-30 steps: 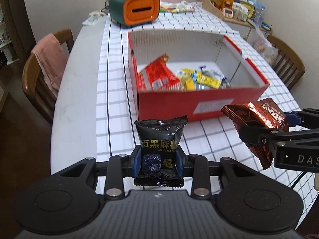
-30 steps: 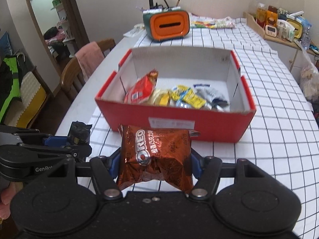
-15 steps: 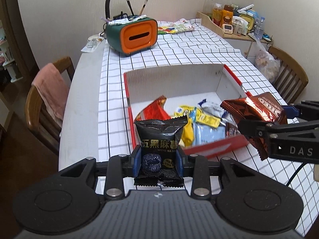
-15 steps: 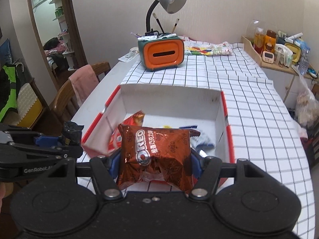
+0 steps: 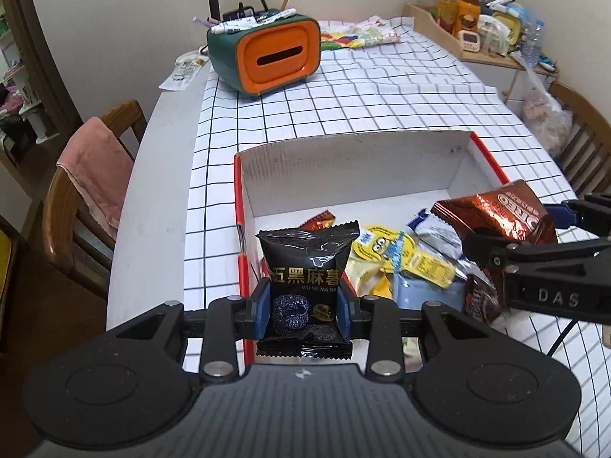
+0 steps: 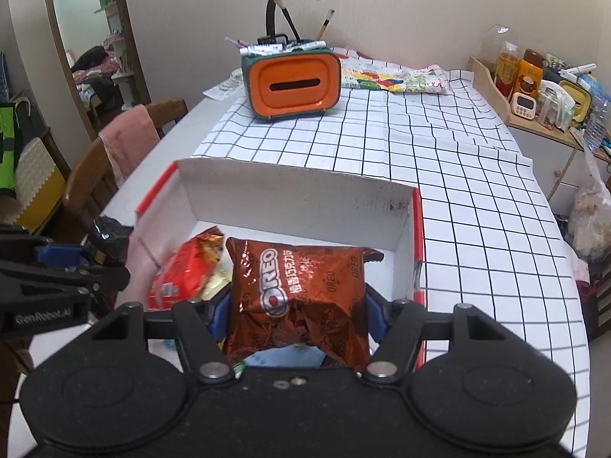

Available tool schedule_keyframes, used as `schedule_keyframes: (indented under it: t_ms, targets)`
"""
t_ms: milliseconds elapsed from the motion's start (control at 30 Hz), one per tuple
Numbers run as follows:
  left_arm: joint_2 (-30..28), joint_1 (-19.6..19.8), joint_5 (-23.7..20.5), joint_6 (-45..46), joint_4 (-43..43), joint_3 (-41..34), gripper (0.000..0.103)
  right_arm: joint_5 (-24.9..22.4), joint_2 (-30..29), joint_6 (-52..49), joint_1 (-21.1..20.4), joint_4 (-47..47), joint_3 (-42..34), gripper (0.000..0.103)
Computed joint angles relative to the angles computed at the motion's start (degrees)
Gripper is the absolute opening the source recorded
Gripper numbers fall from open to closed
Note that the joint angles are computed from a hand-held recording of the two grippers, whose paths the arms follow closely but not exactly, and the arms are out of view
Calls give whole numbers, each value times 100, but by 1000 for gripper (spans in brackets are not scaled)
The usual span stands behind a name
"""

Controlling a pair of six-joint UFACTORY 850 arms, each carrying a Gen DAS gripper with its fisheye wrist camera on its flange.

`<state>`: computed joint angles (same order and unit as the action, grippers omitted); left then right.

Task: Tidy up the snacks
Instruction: 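Carry both packets into the red box and open both tools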

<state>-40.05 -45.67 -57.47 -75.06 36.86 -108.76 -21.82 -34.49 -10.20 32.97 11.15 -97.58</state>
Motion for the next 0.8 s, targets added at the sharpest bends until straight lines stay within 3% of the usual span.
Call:
schedule_keyframes:
  t_ms: [433,800]
  targets:
    - [-1150,293,-829,1049,-858,-1558,34,-682,-895,-457,-53,-213,-985,65]
    - [-1383,290,-1011,1109,-996,-1748,35,-731,-918,-900,-67,55,-914,70]
